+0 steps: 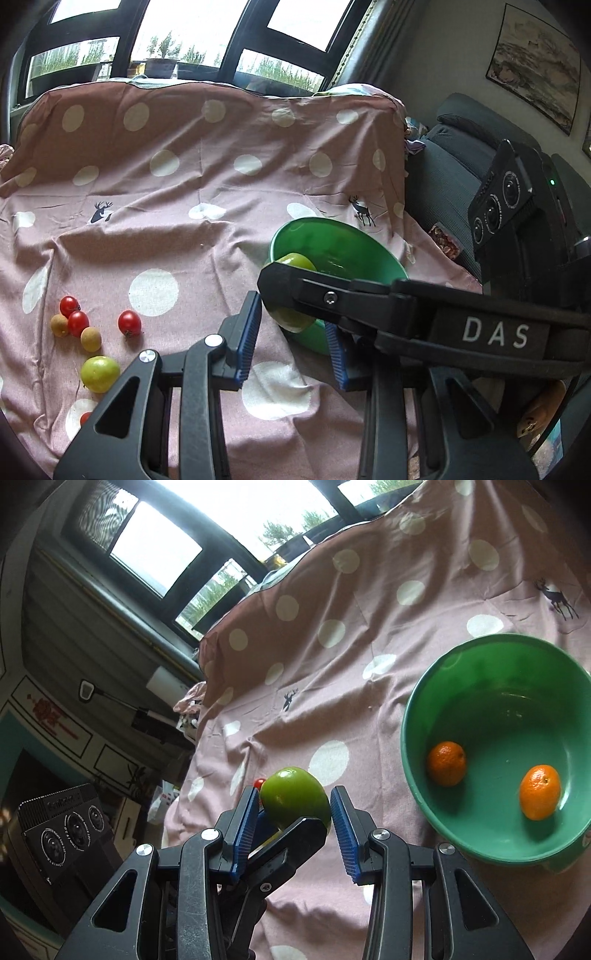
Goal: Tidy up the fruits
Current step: 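Carry the green tomato in the right gripper over the green bowl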
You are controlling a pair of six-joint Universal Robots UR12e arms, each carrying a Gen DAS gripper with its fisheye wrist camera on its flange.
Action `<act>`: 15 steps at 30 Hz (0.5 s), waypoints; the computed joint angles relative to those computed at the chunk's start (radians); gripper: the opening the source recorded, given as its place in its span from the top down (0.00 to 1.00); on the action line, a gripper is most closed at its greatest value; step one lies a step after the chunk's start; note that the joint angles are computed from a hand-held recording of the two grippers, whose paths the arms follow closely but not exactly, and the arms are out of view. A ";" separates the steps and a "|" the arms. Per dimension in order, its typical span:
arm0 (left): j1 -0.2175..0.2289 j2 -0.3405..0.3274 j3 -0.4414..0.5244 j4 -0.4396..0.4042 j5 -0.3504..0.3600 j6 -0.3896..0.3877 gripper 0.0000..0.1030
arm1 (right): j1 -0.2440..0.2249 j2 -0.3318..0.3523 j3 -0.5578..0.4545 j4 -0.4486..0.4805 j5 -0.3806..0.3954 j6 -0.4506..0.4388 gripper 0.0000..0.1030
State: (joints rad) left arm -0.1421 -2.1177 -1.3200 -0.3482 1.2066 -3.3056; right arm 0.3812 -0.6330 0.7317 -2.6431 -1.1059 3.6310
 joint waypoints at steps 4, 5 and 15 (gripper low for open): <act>-0.012 -0.010 0.024 -0.012 0.005 0.030 0.68 | -0.009 -0.020 0.041 -0.049 -0.013 0.023 0.58; -0.016 -0.012 0.029 -0.015 0.009 0.039 0.68 | -0.010 -0.024 0.048 -0.057 -0.015 0.027 0.58; -0.042 -0.041 0.084 -0.039 0.010 0.090 0.68 | -0.032 -0.054 0.113 -0.134 -0.029 0.084 0.58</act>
